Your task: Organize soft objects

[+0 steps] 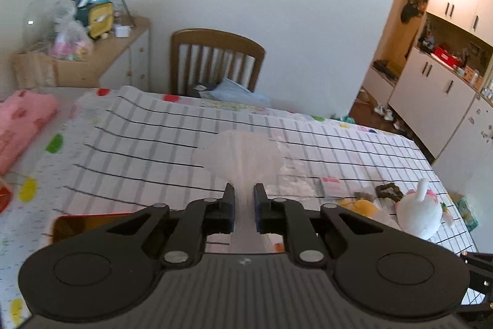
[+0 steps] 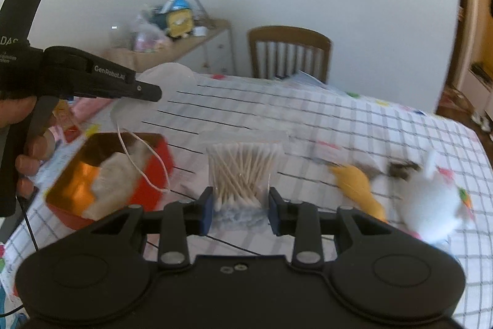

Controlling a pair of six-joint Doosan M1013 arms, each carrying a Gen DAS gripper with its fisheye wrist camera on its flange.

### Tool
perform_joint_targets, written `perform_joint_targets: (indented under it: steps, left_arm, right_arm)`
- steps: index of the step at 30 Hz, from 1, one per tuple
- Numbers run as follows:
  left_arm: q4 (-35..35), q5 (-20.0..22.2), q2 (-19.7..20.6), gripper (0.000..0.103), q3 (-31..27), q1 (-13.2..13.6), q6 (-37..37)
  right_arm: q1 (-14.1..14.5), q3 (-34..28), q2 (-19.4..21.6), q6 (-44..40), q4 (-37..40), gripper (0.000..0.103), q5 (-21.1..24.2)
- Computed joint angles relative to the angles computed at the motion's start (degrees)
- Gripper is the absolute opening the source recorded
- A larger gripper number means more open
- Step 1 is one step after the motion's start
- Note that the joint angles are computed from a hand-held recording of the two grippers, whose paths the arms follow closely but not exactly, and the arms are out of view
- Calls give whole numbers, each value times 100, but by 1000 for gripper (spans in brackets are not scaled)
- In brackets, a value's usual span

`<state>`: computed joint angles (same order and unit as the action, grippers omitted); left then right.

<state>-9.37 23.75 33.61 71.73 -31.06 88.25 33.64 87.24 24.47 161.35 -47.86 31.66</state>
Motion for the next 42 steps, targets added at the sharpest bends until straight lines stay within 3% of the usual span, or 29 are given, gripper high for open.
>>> perform_joint_targets:
  steps: [9,19,25,35,42]
  left_arm:
    - [617,-114,-377,12,536,261,-623]
    - [1190,-24,-530,12,893,451,-1336]
    - [1355,24,-503,12,977,501,-1545]
    - [1254,199,-290,12,947,429,-1204]
    - [1607,292,-113,12,823,388,-1293]
  right_arm:
    - [71,-704,424,-1365,927,34,-377]
    - [80,-1335,853,-2951,2298,34,-472]
    - [71,-1672,1116,-3559,2865,34,-330]
    - [57,-2044,1433,-3889,3005,34,123]
    - [64,-2268,1636,-4208,3168,34,323]
